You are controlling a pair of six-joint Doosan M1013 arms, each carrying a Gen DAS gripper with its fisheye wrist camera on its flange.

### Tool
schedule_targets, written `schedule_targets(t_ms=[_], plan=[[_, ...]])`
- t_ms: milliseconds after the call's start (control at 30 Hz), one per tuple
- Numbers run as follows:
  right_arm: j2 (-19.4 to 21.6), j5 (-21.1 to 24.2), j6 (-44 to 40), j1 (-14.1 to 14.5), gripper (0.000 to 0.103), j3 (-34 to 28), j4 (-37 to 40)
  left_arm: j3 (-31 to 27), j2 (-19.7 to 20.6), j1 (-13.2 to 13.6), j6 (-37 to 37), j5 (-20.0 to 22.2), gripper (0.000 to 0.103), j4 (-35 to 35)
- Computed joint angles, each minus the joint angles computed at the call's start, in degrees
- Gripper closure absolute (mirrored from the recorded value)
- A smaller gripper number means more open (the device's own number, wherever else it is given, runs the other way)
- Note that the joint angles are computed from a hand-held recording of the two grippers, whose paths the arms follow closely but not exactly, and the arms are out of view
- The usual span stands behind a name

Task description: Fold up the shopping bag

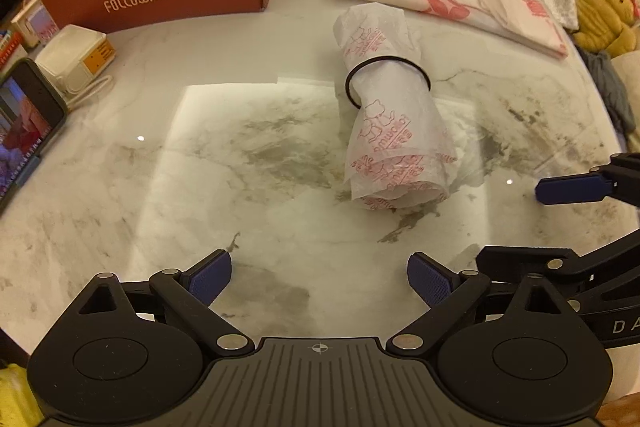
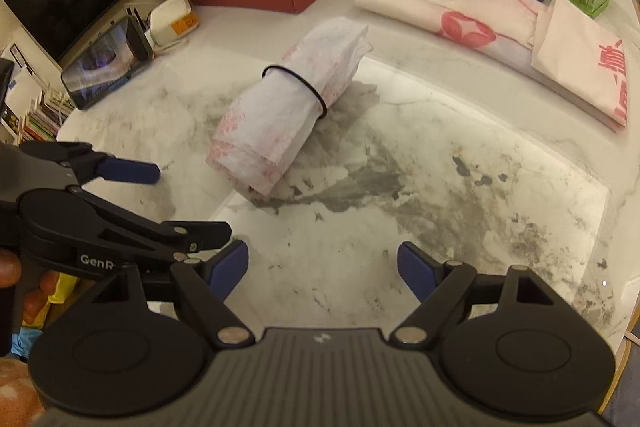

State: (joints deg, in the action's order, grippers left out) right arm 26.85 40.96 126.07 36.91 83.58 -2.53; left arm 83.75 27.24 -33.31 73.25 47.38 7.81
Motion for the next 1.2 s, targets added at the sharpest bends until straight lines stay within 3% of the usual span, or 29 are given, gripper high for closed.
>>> schedule_targets(t_ms=[167, 600, 1200], plan=[[0.37, 0.60, -0.07, 0.05, 0.014, -0.39, -0.79, -0.25, 0.17, 0.20, -2.24, 0.99, 0.001, 0.74], [1.34, 1.36, -0.30, -0.26, 0.000, -1.52, -1.02, -0.37, 0.35, 0.77, -2.48, 0.89, 0.000, 0.45], [2.16, 2.68, 1.00, -0.24, 0.000, -2.70, -2.04, -0.26, 0.51, 0.64, -8.10, 0.24, 0.000, 3.03]])
